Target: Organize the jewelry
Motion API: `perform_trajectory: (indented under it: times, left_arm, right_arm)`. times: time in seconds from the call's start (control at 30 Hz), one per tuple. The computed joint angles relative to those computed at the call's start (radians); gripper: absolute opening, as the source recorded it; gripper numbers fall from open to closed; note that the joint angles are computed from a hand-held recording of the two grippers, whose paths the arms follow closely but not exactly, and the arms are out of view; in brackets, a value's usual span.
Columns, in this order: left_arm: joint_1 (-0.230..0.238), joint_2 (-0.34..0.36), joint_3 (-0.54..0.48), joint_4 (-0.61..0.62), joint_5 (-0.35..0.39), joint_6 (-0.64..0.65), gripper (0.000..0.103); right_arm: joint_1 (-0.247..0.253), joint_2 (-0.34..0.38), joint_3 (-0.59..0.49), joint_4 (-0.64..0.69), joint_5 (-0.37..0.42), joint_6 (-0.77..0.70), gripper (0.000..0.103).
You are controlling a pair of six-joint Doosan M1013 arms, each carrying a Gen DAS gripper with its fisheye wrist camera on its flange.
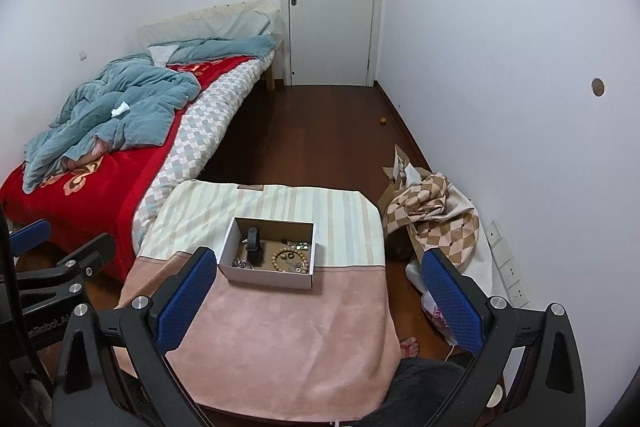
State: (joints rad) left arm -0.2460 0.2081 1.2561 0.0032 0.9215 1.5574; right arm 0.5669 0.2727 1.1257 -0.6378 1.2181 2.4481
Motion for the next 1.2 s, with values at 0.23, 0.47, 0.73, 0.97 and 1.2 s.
perform_trajectory:
  times: [0.23, 0.47, 0.73, 0.97, 1.2]
  left_arm:
    - [-0.011, 0.052, -0.057, 0.028, 0.044, -0.031, 0.103]
    - [-0.021, 0.118, -0.131, 0.046, 0.127, -0.039, 0.103]
    - [-0.028, 0.171, -0.195, 0.046, 0.192, -0.038, 0.103]
    - [-0.031, 0.195, -0.221, 0.056, 0.218, -0.045, 0.103]
    - [-0.031, 0.202, -0.227, 0.057, 0.227, -0.049, 0.103]
  right_arm:
    - [-0.034, 0.035, -0.034, 0.021, 0.022, -0.020, 0.103]
    - [-0.069, 0.078, -0.080, 0.078, 0.063, -0.074, 0.103]
    - [-0.098, 0.114, -0.121, 0.134, 0.087, -0.119, 0.103]
    - [-0.112, 0.131, -0.137, 0.165, 0.101, -0.128, 0.103]
    - [-0.118, 0.140, -0.141, 0.179, 0.111, -0.131, 0.103]
